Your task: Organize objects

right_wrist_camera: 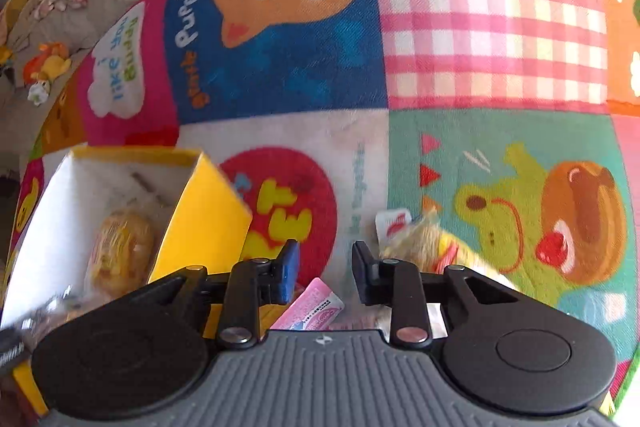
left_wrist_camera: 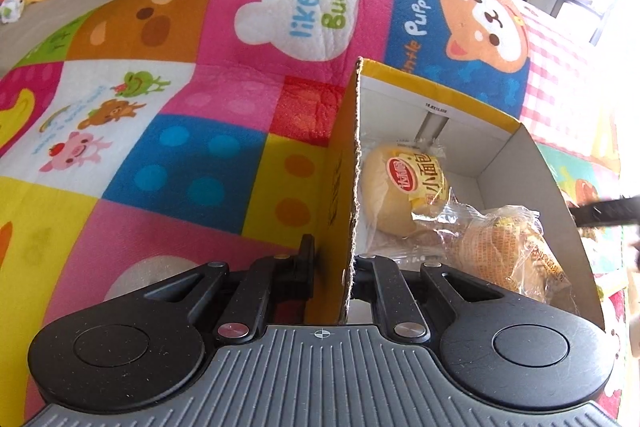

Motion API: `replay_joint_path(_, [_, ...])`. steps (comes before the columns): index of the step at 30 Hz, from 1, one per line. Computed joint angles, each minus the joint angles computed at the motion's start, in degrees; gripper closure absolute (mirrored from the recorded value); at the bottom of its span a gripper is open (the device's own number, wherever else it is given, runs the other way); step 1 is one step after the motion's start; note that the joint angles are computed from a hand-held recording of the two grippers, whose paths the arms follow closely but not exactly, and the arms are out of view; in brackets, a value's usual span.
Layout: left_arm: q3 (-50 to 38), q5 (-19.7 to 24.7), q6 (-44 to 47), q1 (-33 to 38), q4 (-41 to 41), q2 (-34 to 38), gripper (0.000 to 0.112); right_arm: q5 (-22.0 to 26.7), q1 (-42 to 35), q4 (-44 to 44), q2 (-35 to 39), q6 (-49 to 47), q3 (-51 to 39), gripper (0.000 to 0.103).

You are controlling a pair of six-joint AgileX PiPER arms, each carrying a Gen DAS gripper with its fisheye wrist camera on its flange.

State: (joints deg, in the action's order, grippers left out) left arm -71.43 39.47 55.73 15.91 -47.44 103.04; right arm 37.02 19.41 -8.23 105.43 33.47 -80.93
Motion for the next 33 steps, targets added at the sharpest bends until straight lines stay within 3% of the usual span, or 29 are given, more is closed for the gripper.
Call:
replay_joint_path(2, [-0.1,0.3,-0.8,0.1,0.7,-0.1,0.101,1.2,1.9,-1.6,-4.6,0.0,4.1,0.075])
replay_joint_path(5, [-0.2,0.9,-1.4,0.3,1.3,-0.1,0.101,2.1,6.2,-9.7,-12.0,7.4,10.0,0.072])
replay_joint_path(8, [0.1,1.0,-1.2,0.5,1.6,-0.4,0.101,1.3,8.7,-14.4,-19.5,15.7,16.5,0.045])
replay_joint_path(13, [0.2,1.0,-1.2,0.4,2.0,-0.5,0.101,-0.2,13.1,-21.5,-21.5,30.1,23.5,0.034])
replay_joint_path(18, [-0.1,1.1,-2.1,0.2,2.7,-0.4,0.101,-3.2,16.3,-32.2,-19.2,47.3,27.2,0.034])
replay_joint_path(20, [-0.3,1.2,-2.6,0.1,2.8,-0.3,0.100,-4.1,16.6,-34.5,-18.5,50.0,27.0,0.034])
replay_joint_path(24, [0.1,1.0,-1.7,0.2,2.4,-0.5,0.100,-1.6,16.4,-40.7,-16.0,53.9,22.9,0.034])
replay_joint_path(26, [0.0,1.1,-1.8,0.3,2.4,-0.3,0.100,-1.6,15.6,-42.8,-14.0,52.9,20.1,0.039])
replay_joint_path(29, [-0.2,1.3,-1.8,0.3,2.4,-0.2,0.100,1.0,14.7,-40.8,-8.0,45.6,13.0,0.060])
replay_joint_path(33, [-0.3,1.6,-1.8,0.4,2.5,-0.1,0.100,-1.6,12.3,-32.3,-4.0,35.8,9.1,0.063])
